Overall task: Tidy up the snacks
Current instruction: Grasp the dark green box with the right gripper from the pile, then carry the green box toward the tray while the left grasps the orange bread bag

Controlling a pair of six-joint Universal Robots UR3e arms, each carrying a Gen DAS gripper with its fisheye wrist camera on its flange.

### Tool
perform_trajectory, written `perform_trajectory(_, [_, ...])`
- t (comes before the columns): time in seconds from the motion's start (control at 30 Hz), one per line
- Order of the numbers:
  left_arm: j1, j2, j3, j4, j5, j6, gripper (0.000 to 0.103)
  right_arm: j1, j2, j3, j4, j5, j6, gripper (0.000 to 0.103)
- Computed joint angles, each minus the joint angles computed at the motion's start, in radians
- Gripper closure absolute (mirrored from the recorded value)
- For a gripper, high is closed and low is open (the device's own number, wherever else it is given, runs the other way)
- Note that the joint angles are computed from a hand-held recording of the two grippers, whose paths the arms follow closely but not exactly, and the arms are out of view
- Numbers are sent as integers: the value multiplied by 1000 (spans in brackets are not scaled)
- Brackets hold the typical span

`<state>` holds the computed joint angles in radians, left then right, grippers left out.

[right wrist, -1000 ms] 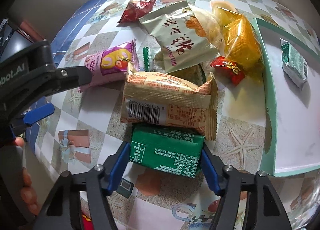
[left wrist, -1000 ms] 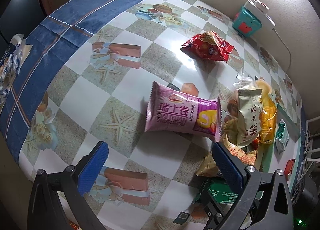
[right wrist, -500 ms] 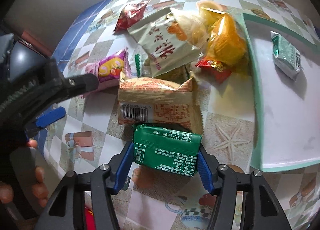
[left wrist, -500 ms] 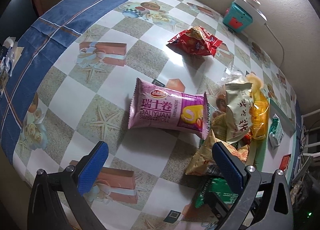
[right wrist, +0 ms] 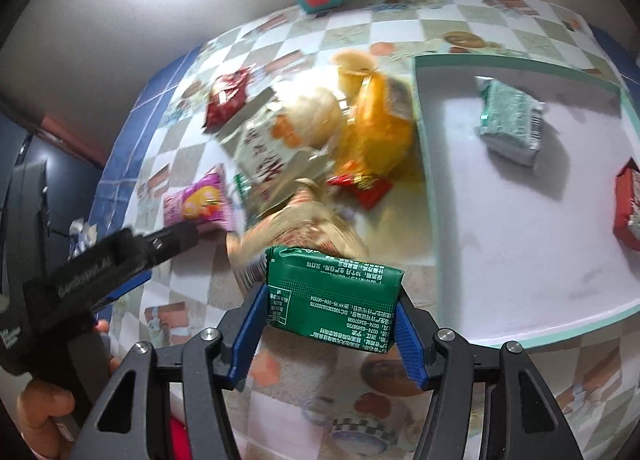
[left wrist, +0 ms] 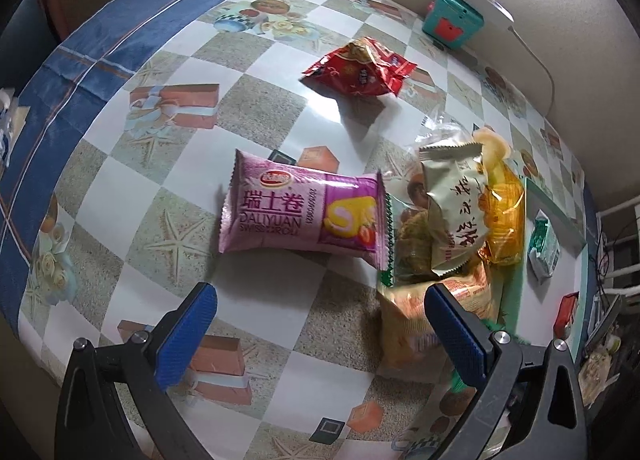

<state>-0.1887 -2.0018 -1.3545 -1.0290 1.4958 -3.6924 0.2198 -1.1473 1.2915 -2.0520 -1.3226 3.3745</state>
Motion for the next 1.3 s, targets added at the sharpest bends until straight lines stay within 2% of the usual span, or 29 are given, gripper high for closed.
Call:
perform_trajectory(0.23, [-51, -65, 116, -63, 20, 42, 0, -54, -32, 57, -50, -30, 40, 40])
perform_trajectory(0.33, [-72, -99, 165, -87, 28, 53, 0, -96, -62, 94, -67, -11, 57, 40])
perform_trajectory(0.53, [-92, -192, 272, -122, 93, 1, 0, -125, -82, 121, -90, -4, 78, 40])
perform_trajectory(0.67, [-87, -238, 312, -163, 90, -4, 0, -129, -81, 119, -100, -3, 89, 40])
perform_trajectory(0.83, [-89, -173, 241, -63, 69, 24, 0, -144, -92, 133, -110, 12, 90, 40])
perform_trajectory(0.93, [-130, -220, 343, -121, 83, 92, 0, -158, -102, 147, -119, 23, 94, 40])
perform_trajectory(1.03, [-194, -335, 536, -252, 113, 171, 0, -180, -120, 169, -133, 33, 104, 40])
perform_trajectory(1.27, [-338, -546, 924, -486, 319, 299, 1, -224, -146, 206, -149, 53, 118, 40])
perform_trajectory(1.3, [-347, -577, 980, -516, 332, 307, 4, -228, -148, 208, -150, 56, 119, 40])
